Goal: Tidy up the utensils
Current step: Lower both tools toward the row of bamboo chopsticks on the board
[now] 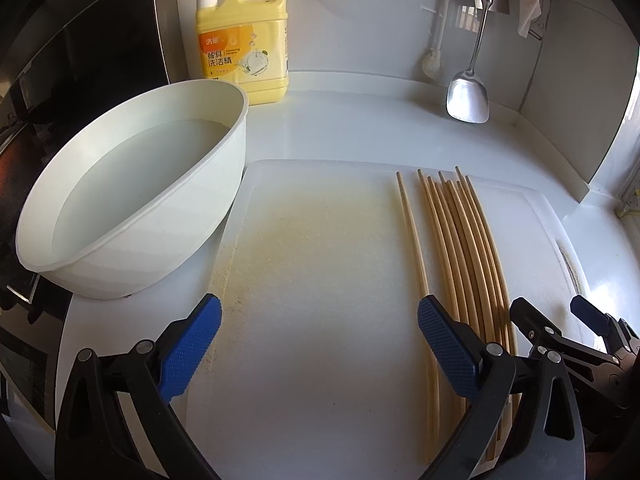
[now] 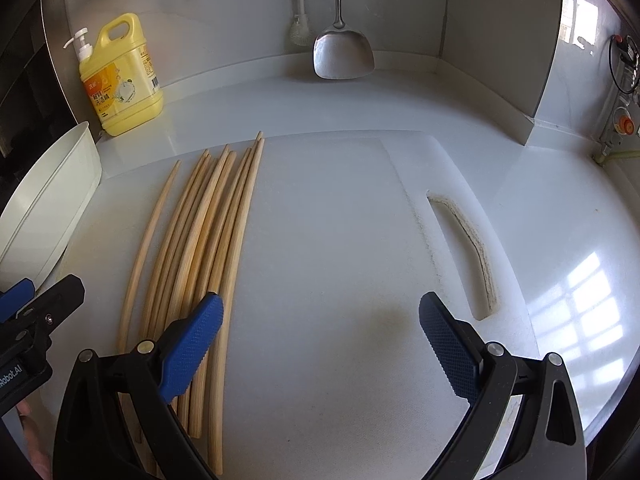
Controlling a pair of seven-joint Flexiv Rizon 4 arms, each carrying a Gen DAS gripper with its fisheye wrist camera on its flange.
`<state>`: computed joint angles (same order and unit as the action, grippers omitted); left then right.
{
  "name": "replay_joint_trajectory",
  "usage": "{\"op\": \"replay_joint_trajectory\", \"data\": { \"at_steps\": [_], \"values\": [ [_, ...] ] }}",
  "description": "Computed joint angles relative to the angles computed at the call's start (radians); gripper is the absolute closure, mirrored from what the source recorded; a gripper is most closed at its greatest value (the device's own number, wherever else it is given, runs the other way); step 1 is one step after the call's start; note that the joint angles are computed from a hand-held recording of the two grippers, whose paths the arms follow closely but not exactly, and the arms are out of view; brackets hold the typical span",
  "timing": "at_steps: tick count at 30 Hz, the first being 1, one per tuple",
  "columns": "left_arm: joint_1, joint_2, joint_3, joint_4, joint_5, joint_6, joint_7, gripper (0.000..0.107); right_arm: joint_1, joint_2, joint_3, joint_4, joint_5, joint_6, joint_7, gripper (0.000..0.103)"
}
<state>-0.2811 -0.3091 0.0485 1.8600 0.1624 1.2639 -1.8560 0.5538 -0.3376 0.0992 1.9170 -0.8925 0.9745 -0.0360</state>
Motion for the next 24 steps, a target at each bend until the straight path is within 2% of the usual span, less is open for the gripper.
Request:
{"op": "replay_joint_trajectory", "data": {
  "at_steps": [18, 24],
  "values": [
    [-0.008, -0.021, -0.002, -0.019, -0.003, -0.008, 0.002, 0.01, 0.02, -0.019, 0.002, -0.048, 0.005, -0.113, -0.11, 0.009],
    [-0.022, -0.041, -0.001, -0.044, -0.001, -0.013, -0.011, 0.01, -0.01, -0.001, 0.002, -0.018, 0.01, -0.073, -0.106, 0.009]
  ]
}}
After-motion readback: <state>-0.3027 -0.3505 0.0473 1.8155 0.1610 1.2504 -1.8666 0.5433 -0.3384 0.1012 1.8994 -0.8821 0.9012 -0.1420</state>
